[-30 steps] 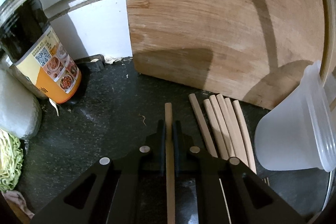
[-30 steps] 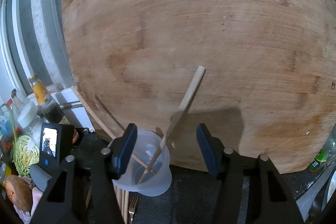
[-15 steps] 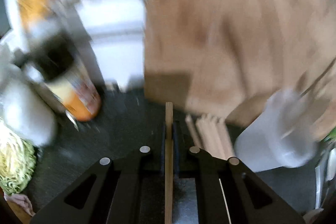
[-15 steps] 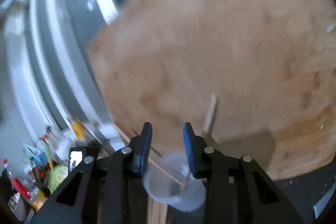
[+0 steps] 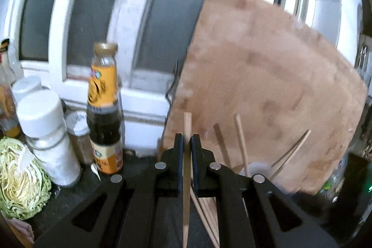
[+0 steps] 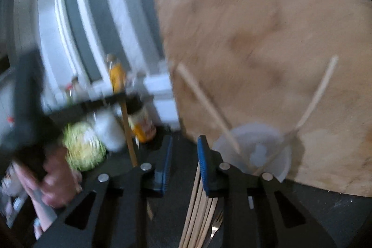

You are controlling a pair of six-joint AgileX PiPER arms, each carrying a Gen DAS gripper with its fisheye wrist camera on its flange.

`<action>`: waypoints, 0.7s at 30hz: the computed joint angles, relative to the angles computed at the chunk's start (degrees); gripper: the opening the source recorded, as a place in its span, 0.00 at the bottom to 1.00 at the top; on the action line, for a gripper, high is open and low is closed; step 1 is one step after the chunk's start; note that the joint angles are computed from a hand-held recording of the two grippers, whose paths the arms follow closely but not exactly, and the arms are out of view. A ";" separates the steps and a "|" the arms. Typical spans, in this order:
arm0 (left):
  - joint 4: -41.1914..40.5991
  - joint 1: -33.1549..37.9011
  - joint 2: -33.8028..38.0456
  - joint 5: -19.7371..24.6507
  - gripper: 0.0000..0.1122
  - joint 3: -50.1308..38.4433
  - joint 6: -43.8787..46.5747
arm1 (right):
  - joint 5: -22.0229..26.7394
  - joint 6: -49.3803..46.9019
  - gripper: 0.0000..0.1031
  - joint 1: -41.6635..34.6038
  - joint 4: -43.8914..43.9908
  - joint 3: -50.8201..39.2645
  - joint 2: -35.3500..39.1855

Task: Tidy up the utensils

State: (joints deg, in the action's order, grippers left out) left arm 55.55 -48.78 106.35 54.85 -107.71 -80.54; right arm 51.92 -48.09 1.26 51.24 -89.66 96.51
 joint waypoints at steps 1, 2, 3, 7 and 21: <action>2.28 -0.25 -0.90 -0.85 0.05 1.21 -1.56 | -0.33 2.00 0.18 1.21 -2.76 -0.62 0.55; 5.51 -0.98 -2.23 -1.78 0.05 3.63 -4.30 | -1.04 5.18 0.18 2.86 -6.74 -1.54 1.15; 9.07 -1.89 -3.43 -2.11 0.05 5.62 -7.13 | -1.53 8.83 0.18 4.56 -11.81 -2.33 1.74; 18.32 -3.90 -6.65 -2.02 0.05 10.79 -14.81 | -0.47 19.69 0.17 9.49 -26.29 -5.89 5.86; 18.53 -2.01 -6.33 -0.59 0.05 11.46 -17.69 | -8.12 32.86 0.17 15.37 -46.55 -0.91 6.44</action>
State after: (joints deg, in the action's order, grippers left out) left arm 74.09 -50.79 100.02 54.26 -96.26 -98.24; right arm 43.80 -15.23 16.63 4.70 -90.57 102.94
